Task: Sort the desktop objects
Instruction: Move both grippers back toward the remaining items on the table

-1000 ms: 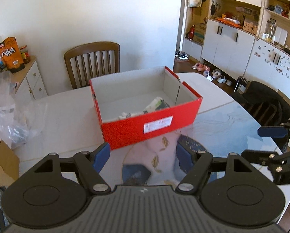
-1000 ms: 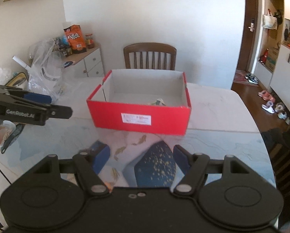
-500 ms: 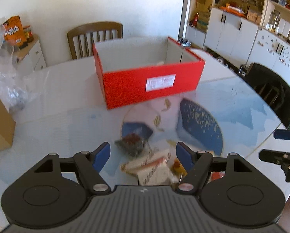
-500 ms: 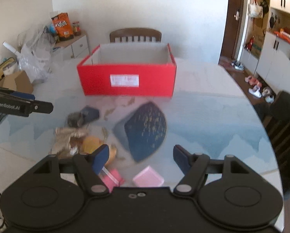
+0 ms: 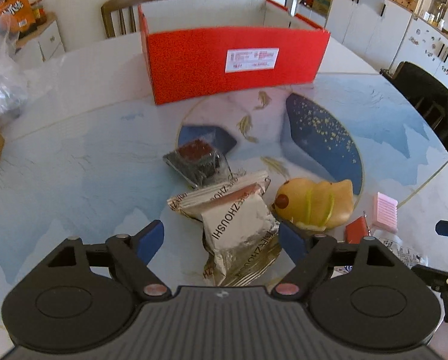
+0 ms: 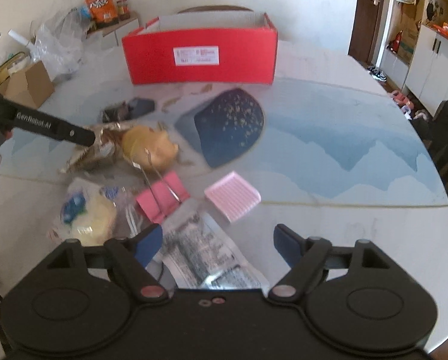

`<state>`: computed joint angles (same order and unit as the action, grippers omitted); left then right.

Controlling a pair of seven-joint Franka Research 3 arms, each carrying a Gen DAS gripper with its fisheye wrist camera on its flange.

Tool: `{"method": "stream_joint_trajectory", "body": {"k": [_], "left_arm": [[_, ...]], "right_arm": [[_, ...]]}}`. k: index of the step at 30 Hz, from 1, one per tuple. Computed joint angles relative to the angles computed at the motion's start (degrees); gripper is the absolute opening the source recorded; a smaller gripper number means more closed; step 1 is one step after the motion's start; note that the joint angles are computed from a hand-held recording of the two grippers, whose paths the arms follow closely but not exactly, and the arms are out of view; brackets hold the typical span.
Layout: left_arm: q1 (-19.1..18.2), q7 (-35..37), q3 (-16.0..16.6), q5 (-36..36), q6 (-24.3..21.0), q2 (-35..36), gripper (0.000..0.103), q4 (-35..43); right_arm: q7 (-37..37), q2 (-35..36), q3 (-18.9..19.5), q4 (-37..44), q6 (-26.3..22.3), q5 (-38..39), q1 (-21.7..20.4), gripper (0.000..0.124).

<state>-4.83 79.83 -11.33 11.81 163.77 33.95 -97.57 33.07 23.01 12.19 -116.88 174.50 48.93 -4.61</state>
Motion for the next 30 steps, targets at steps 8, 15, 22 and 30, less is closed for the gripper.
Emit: {"method": "stream_joint_trajectory", "body": {"k": [8, 15, 22, 30], "left_arm": [[-0.94, -1.84, 0.55, -0.12, -2.12, 2.04, 0.099, 3.34], [-1.46, -2.4, 0.99, 0.49, -3.59, 3.72, 0.101, 5.69], [0.4, -2.43, -1.04, -2.79, -5.59, 4.34, 0.1, 7.07], [-0.98, -5.29, 0.78, -2.64, -8.47, 6.03, 0.1, 10.32]], "right_arm": [[-4.7, 0.59, 0.86, -0.21, -2.22, 1.12, -1.5, 0.086], [-8.93, 1.07, 0.33, 0.47, -4.27, 2.54, -1.08, 0.085], [-9.22, 2.02, -0.75, 1.63, -5.38, 1.73, -0.38, 0.082], [-7.95, 3.21, -2.24, 2.77, -5.01, -0.54, 0.85, 0.076]]}}
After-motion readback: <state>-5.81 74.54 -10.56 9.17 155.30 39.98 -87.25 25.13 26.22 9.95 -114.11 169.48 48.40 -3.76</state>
